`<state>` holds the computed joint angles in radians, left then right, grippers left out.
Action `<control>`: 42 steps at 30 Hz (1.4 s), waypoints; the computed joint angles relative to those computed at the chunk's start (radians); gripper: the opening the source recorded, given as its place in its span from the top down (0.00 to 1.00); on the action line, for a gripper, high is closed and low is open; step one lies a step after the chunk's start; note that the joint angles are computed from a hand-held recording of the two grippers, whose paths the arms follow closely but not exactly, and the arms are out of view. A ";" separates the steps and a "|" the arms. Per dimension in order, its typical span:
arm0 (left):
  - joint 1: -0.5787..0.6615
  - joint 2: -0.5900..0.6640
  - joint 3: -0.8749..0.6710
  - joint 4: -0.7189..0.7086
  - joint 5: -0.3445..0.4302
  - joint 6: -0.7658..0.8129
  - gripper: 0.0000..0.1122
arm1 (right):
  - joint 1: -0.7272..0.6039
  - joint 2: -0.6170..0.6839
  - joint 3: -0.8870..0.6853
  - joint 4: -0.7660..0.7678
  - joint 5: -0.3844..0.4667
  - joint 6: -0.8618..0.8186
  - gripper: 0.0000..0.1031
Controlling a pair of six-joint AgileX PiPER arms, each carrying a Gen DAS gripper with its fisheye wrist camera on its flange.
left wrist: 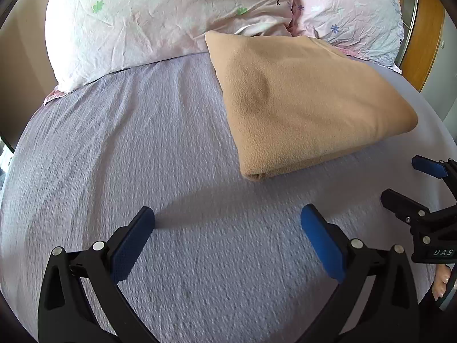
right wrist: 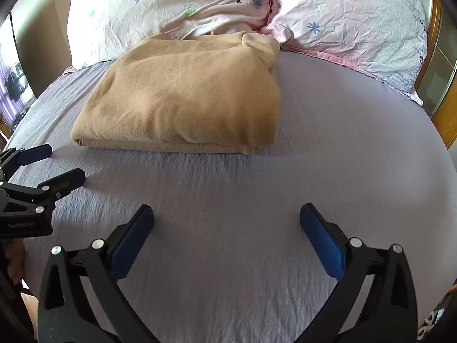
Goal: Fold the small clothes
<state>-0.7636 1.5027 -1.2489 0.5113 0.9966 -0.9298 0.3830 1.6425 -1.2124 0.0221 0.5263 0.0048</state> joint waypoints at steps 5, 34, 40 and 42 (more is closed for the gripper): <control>0.003 0.004 -0.005 -0.002 -0.001 0.004 0.10 | -0.003 0.002 -0.005 0.004 0.003 -0.007 0.02; 0.001 0.008 -0.010 -0.002 0.002 0.003 0.10 | 0.005 0.003 -0.004 -0.012 0.000 0.016 0.02; 0.002 0.009 -0.012 -0.003 0.002 0.004 0.10 | 0.006 0.004 -0.006 -0.015 0.001 0.019 0.02; 0.002 0.009 -0.012 -0.003 0.002 0.004 0.10 | 0.007 0.004 -0.006 -0.017 0.001 0.023 0.02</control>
